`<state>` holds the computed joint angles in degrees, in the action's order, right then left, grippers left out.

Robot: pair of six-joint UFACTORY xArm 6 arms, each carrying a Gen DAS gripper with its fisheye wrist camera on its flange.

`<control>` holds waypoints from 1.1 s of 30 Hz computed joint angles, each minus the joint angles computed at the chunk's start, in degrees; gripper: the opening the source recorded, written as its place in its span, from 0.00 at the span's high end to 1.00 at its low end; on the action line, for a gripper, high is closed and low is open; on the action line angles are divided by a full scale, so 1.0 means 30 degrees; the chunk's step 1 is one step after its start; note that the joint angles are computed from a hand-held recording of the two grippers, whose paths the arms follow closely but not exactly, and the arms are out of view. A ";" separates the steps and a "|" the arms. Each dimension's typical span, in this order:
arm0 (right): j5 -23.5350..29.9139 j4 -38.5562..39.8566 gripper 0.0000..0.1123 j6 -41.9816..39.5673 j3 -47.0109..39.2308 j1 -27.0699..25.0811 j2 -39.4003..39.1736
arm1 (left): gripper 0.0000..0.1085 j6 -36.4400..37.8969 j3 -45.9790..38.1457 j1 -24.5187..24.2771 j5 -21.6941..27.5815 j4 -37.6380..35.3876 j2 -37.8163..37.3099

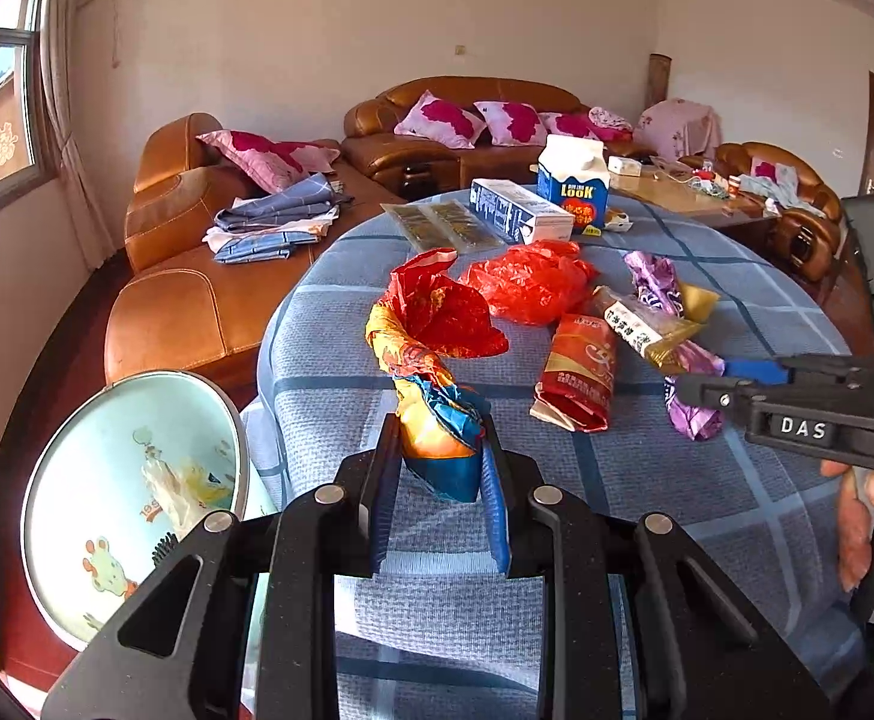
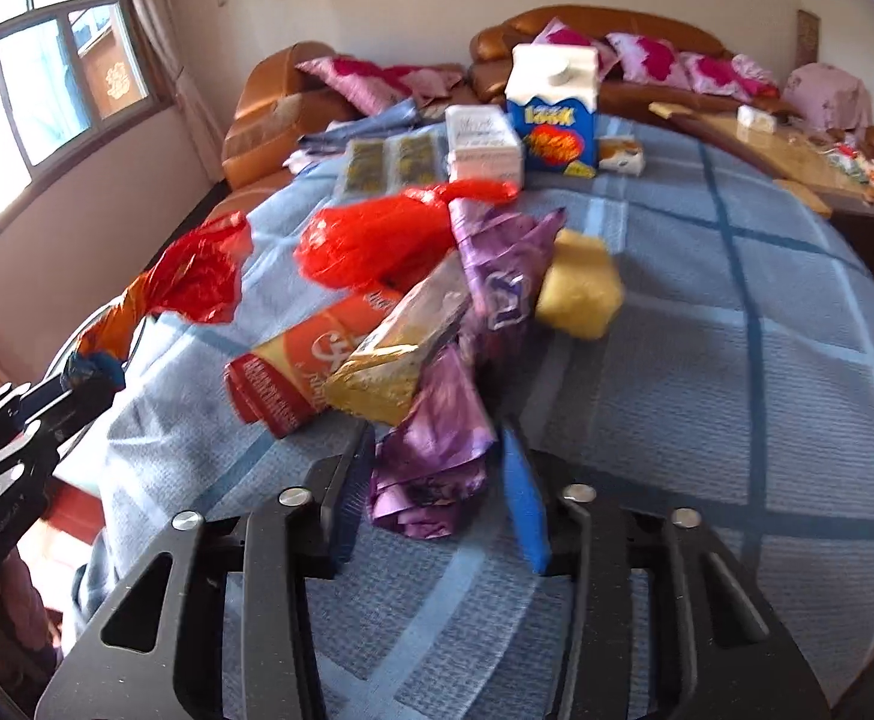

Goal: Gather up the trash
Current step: 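Grasp the orange-blue wrapper with the left tool while the right tool grasps a purple wrapper, then carry the orange-blue wrapper and purple wrapper over the bucket with both tools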

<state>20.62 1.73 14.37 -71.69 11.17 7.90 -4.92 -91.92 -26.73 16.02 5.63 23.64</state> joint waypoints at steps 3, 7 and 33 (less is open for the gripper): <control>-0.0631 -0.0358 0.88 0.0123 0.0701 0.0103 -0.0592 | 0.77 -0.0496 0.0327 0.0089 -0.0374 0.0470 -0.0273; -0.1788 -0.4089 0.89 0.2716 0.2010 0.0216 -0.2107 | 0.77 -0.1090 0.0553 0.0217 -0.0717 0.1021 -0.0544; -0.4323 0.5339 0.89 -0.9753 -0.7159 0.2167 0.4650 | 0.77 -1.1950 -0.0598 0.2957 0.1182 1.1781 -0.1027</control>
